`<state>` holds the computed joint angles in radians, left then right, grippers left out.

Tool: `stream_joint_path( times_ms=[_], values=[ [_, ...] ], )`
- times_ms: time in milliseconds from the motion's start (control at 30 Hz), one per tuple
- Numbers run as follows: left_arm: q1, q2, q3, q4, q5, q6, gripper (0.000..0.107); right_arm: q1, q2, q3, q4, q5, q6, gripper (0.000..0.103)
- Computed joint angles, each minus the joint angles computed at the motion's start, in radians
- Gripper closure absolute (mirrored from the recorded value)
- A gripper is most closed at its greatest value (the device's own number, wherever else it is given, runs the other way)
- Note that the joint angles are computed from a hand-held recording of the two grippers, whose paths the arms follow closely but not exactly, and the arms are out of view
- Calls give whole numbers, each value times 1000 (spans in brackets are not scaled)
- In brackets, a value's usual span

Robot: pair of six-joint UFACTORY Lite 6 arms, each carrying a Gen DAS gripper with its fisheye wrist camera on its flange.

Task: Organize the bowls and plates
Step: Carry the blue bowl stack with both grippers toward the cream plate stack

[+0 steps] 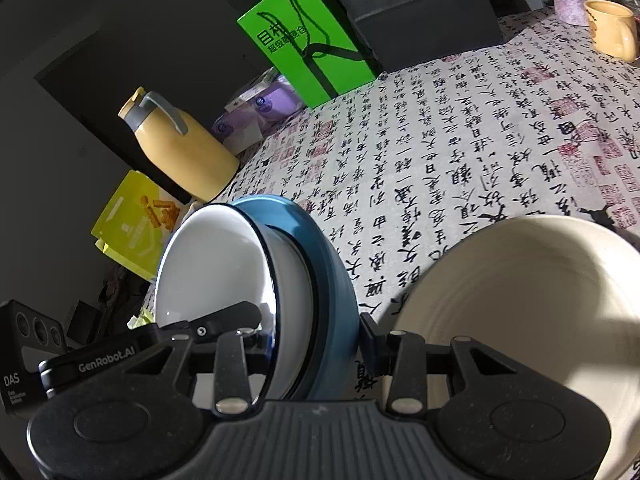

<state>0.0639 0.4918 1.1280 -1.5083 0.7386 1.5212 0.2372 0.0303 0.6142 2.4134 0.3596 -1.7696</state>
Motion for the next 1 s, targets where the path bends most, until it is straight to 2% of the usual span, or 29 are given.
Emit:
stream_joint_path(
  times_ms=[433, 1000],
  values=[
    [-88, -44, -37, -40, -37, 4, 57, -82, -110, -103, -73, 22, 51, 65],
    [-205, -43, -42, -81, -86, -4, 57, -245, -237, -228, -271, 75, 179, 65]
  ],
)
